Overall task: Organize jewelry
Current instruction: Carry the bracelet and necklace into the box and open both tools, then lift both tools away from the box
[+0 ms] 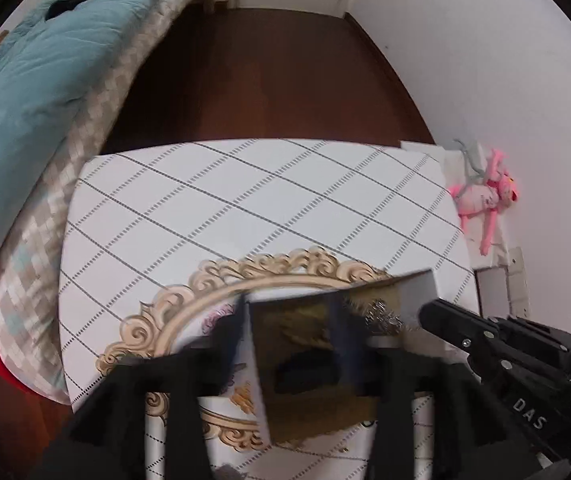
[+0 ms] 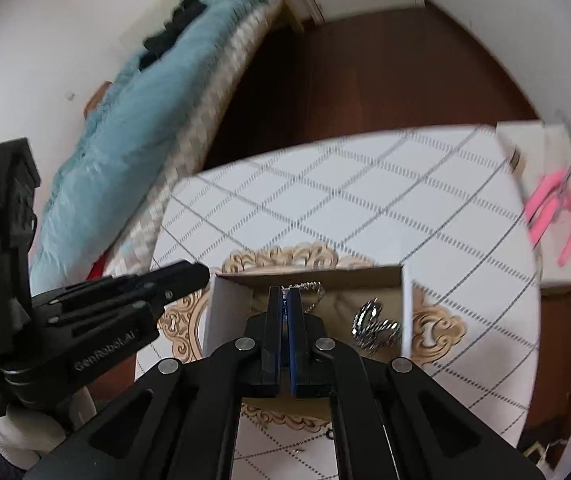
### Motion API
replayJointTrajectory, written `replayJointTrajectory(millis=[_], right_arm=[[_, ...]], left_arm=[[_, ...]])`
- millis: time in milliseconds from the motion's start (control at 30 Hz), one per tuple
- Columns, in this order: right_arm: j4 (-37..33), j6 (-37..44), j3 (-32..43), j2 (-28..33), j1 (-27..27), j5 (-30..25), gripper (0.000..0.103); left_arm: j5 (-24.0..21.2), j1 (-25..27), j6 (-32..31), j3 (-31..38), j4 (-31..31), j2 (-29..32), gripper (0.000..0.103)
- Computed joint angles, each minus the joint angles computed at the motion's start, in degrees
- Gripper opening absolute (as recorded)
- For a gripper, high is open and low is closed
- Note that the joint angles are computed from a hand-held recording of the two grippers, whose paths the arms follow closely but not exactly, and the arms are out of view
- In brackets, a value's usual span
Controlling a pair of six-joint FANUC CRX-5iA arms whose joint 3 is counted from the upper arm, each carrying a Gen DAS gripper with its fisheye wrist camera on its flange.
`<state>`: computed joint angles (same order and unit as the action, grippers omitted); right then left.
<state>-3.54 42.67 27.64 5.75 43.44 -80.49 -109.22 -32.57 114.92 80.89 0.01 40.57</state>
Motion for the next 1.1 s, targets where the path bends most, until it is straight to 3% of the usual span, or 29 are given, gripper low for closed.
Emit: replayJointTrajectory(millis=[33, 100, 167, 233, 300, 367, 400, 733, 1100], right_arm=[[0.85, -0.15, 0.18, 0.49, 0.23, -0.84, 0.004], [2.8, -1.07, -0.6, 0.63, 0.82, -1.59, 0.02], [6.59, -1.87, -1.64, 0.53, 2.27, -2.73, 0.05], [11.17, -2.81, -2.89, 0.46, 3.96, -4.27, 0.059], [15.46, -4.05, -4.36, 0.26, 5.72, -6.08, 0.063], [19.92, -5.62, -5.89, 0.36, 7.71, -8.7, 0.092], [21.15, -6.14, -6.7, 0.09, 8.41, -9.09, 0.097], [26.16, -11.25, -15.33, -4.21, 14.65, -11.38, 0.103], [29.05, -15.98, -18.42, -7.93, 18.92, -11.39, 0.103]], left_arm=[[0.47, -0.26, 0.02, -1.55, -1.84, -1.16, 0.082], [1.66, -0.57, -0.24, -4.78, -4.29, -3.38, 0.085], [0.9, -1.31, -0.2, -6.31, -7.55, -4.58, 0.095], [2.71, -1.67, 0.27, -10.68, -9.18, -6.98, 0.102], [5.45, -2.67, 1.33, -16.55, -11.57, -10.39, 0.102], [8.39, -3.71, 2.89, -22.07, -13.54, -13.62, 0.103], [9.16, -4.26, 3.63, -23.8, -14.24, -14.65, 0.103], [14.24, -7.97, 9.53, -35.41, -15.87, -21.15, 0.103], [14.57, -10.72, 12.2, -37.75, -17.48, -24.46, 0.103]])
